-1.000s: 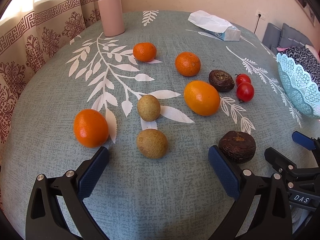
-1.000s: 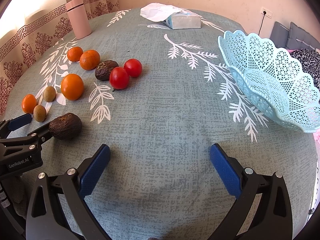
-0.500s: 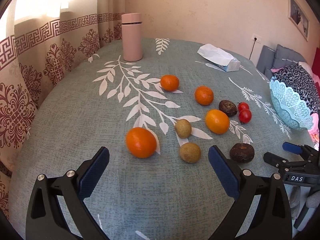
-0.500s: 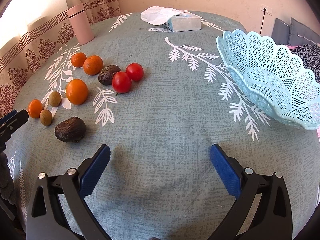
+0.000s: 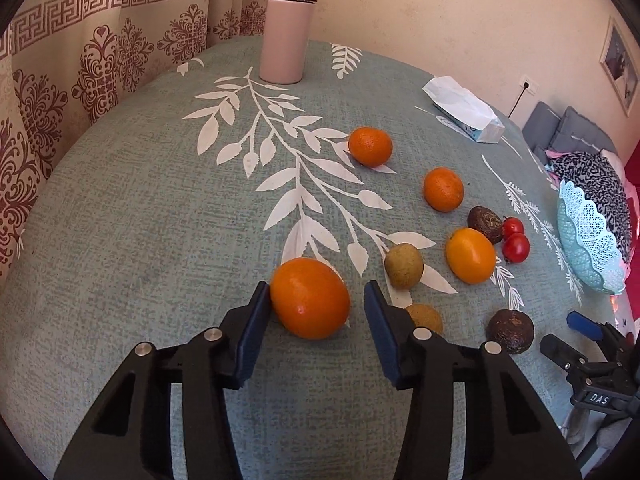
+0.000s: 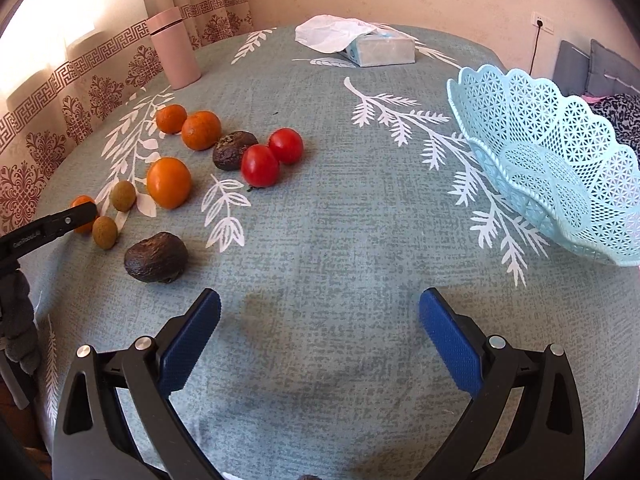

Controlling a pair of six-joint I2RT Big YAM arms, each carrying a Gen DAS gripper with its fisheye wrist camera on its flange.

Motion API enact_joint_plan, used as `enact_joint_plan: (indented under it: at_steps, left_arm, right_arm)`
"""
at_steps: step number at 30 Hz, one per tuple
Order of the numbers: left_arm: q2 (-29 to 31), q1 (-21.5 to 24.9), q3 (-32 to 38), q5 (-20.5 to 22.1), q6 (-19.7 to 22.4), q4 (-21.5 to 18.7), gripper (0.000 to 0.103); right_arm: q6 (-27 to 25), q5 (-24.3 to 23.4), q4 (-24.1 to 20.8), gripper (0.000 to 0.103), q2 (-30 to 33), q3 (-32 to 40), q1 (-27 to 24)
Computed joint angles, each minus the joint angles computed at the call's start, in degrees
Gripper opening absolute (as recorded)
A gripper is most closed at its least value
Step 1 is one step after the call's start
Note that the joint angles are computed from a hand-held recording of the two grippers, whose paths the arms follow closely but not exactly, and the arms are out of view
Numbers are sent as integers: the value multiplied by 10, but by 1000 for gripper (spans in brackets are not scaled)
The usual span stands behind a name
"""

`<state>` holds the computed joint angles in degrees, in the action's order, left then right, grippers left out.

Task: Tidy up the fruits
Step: 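Grasp an orange with the left tool while the right tool grasps an avocado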

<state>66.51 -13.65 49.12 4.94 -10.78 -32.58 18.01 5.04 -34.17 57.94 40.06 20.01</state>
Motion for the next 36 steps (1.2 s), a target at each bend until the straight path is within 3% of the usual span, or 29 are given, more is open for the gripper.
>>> enact_joint_plan:
  at_steps: [4, 10, 12, 16, 18, 20, 25, 30, 36]
  left_arm:
    - [-3, -4, -6, -3, 6, 12, 39]
    - [-14, -19, -17, -32, 13, 29, 39]
    - [-14, -21, -17, -37, 12, 30, 39]
    - [-11, -18, -16, -34, 8, 28, 39]
    - [-10, -17, -16, -34, 7, 27, 39]
    - [-12, -18, -17, -36, 9, 28, 39]
    - [-15, -21, -19, -43, 8, 32, 39]
    - [-25, -24, -24, -54, 7, 37, 39]
    - [-34, -32, -25, -69, 6, 35, 39]
  right_arm:
    - [-8, -59, 16, 101, 0, 5, 12]
    - [-33, -38, 20, 98, 45, 46, 68]
    - [-37, -41, 16, 82, 63, 62, 75]
    - [-45, -50, 12, 68, 91, 79, 82]
    - [-48, -54, 10, 51, 102, 83, 86]
    - [-51, -44, 15, 44, 104, 82, 91]
    - [-44, -47, 23, 44, 87, 71, 86]
    - [-36, -19, 33, 44, 40, 53, 77]
    - [-28, 2, 31, 44, -23, 26, 31]
